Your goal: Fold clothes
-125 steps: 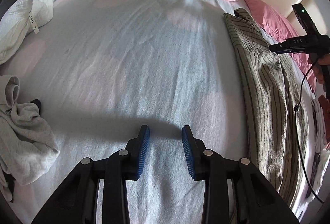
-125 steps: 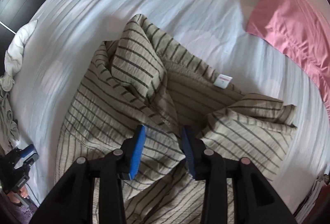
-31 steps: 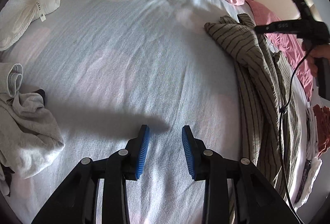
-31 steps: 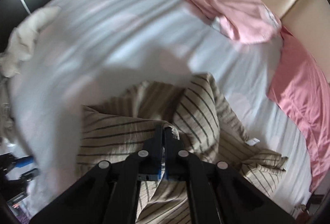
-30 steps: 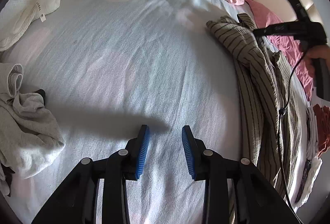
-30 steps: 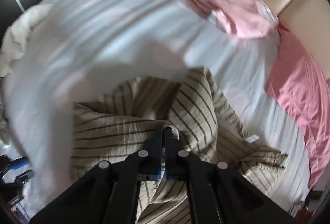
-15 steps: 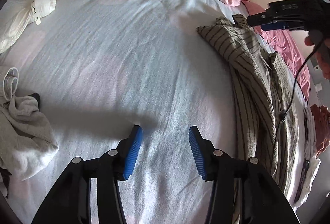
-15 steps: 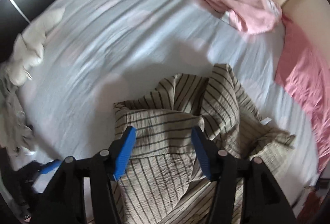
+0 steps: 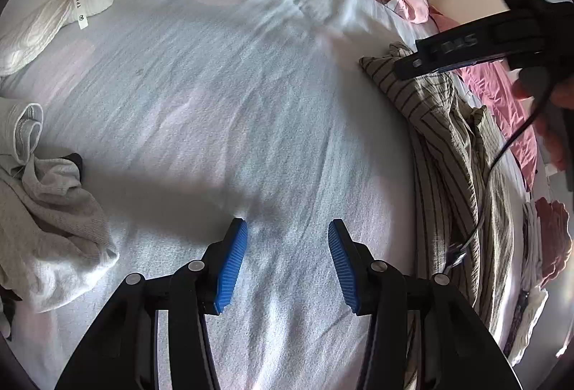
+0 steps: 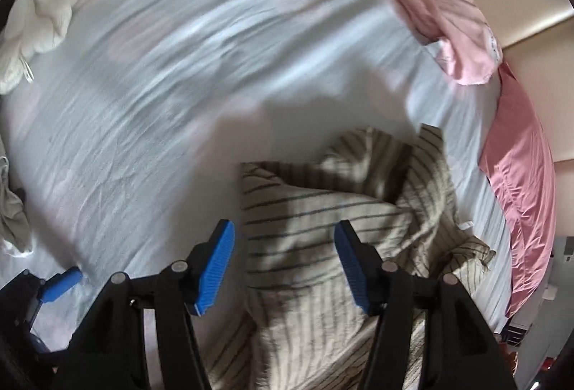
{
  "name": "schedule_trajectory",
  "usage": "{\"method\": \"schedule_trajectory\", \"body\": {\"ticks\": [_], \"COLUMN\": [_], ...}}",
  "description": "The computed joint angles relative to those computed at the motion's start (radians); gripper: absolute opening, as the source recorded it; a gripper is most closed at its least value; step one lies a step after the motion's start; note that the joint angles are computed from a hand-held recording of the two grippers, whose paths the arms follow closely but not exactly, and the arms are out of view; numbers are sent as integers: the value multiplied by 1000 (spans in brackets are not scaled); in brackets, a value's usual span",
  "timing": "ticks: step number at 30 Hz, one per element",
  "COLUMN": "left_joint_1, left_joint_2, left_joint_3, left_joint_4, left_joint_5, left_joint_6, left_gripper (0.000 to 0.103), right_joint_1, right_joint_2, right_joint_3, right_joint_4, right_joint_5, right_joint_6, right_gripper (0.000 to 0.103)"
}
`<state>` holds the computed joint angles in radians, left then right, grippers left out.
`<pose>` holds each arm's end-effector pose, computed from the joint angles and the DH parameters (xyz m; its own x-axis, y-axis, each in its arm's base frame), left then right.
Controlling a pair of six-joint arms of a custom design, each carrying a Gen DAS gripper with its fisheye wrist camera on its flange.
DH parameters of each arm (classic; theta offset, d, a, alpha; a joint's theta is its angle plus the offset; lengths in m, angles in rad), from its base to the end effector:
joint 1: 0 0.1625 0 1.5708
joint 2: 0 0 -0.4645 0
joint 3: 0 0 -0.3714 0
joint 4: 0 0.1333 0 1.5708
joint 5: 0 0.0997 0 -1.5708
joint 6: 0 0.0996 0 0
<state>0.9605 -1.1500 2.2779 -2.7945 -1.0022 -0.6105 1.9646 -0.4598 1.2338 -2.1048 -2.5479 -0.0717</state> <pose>-0.1083 -0.4810 0.1769 -0.9170 -0.1065 -0.3843 0.0546 0.9210 -0.3856 0.3406 -0.6874 0.0312 -0.4132 -0.4598 0.7860 -0.4033 0.8663 0.2948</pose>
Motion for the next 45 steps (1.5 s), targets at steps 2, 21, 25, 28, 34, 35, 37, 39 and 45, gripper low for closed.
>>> {"method": "schedule_trajectory", "body": {"ticks": [2,21,25,28,34,35,37,39,45], "left_joint_1": [3,9,2,0,-4,-3,-1,-5,-7], "left_joint_2": [-9,11,17,25,30,30,29,26,52], "left_joint_3": [2,-10,-12,-16,-17,-17,-17,-11,-31], "left_joint_4": [2,2,10,16,24,23,21,23,32], "left_joint_5": [5,21,32,44,58,57,58,64,88], "left_joint_6": [-6,-6,-8,-7,0,1,2,3,19], "left_gripper": [49,49,49,49,49,49,49,49,49], "right_joint_1": [-5,-52,-99,-126,-163,-169,-193,-221,-309], "right_joint_2": [29,-178,-296,-331,-368,-377,-388,-398,-455], "right_joint_3": [-22,130,232,275,331,341,349,363,450], "right_joint_4": [20,-238,-352,-395,-512,-530,-539,-542,-622], "right_joint_5": [-23,163,436,579,806,798,743,673,600], "right_joint_6": [28,18,68,89,42,46,74,105,160], "right_gripper": [57,5,5,5,5,5,5,5,5]}}
